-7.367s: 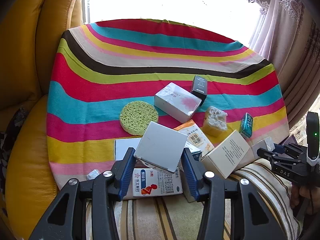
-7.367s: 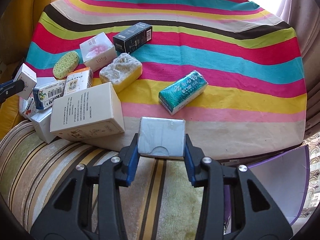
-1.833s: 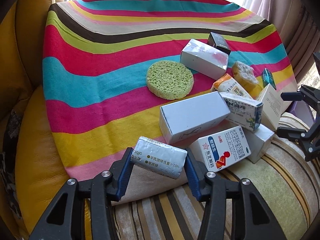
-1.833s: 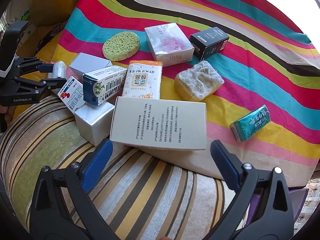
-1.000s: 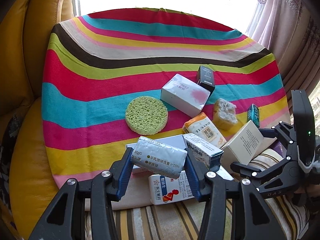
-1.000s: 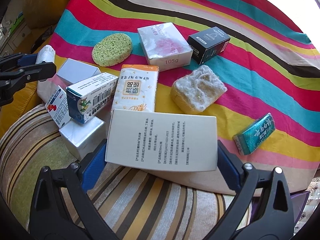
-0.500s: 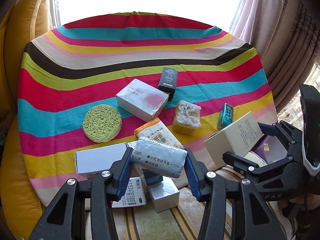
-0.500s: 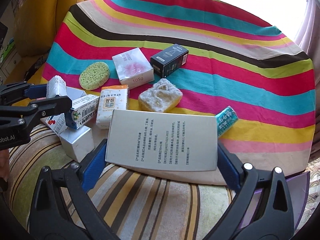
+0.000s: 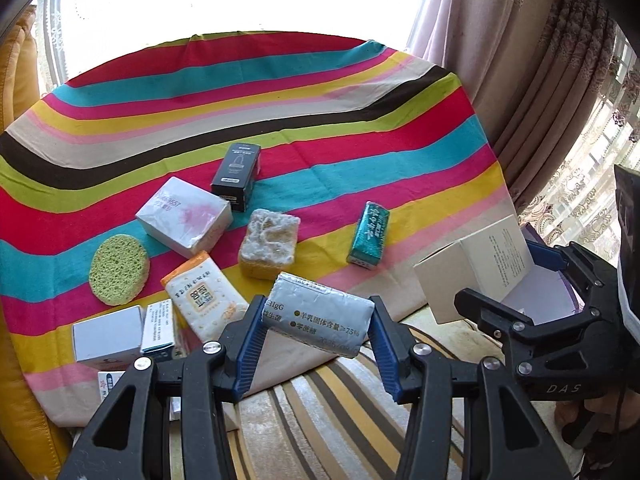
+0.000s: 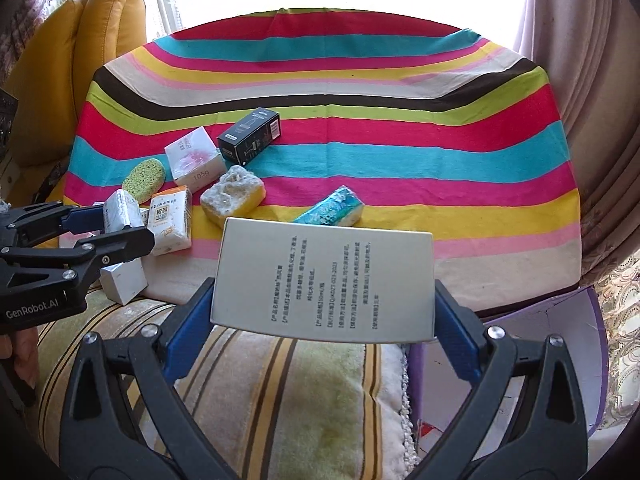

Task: Organize objects
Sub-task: 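Carry the packet and the large box over the purple box and open both tools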

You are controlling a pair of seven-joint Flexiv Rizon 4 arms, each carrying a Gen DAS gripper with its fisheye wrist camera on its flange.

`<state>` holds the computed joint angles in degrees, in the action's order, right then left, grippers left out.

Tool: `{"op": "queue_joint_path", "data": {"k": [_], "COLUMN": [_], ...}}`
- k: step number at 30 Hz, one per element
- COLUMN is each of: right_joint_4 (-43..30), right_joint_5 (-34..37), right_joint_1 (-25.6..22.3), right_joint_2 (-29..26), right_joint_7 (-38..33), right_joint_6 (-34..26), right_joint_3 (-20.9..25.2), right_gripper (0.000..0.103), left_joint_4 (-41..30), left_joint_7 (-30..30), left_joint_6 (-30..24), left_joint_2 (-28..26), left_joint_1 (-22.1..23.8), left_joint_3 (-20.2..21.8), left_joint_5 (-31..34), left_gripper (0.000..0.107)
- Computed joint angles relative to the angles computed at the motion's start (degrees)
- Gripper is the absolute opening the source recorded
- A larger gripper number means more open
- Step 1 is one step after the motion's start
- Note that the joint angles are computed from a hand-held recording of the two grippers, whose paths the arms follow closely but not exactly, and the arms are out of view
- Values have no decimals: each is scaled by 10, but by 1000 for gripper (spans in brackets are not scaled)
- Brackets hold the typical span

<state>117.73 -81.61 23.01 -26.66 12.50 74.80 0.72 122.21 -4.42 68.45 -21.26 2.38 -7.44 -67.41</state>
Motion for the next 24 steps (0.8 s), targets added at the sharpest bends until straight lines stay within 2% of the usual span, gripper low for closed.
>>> {"op": "queue_joint_path", "data": {"k": [7,15,24], "right_joint_4": [63,136,215], "right_joint_5": [-52,-108,-134], "right_joint_1": [-33,-102,-165], "right_joint_2": [59,117,180], "right_joint_7": [69,150,203], "right_joint_6": [-30,-36,-49], "right_joint_3": [12,33,43], "right_gripper": [100,100,100], "left_joint_4": [20,44,67], "left_joint_7": [3,15,23], "left_joint_6": [-10,-8,-1], "left_joint_2": [19,42,54], "left_joint_1": [-33,-76,-127], "left_joint_3": [-11,-18,-25], "left_joint_5": [3,-3,12], "left_gripper": [51,51,51]}}
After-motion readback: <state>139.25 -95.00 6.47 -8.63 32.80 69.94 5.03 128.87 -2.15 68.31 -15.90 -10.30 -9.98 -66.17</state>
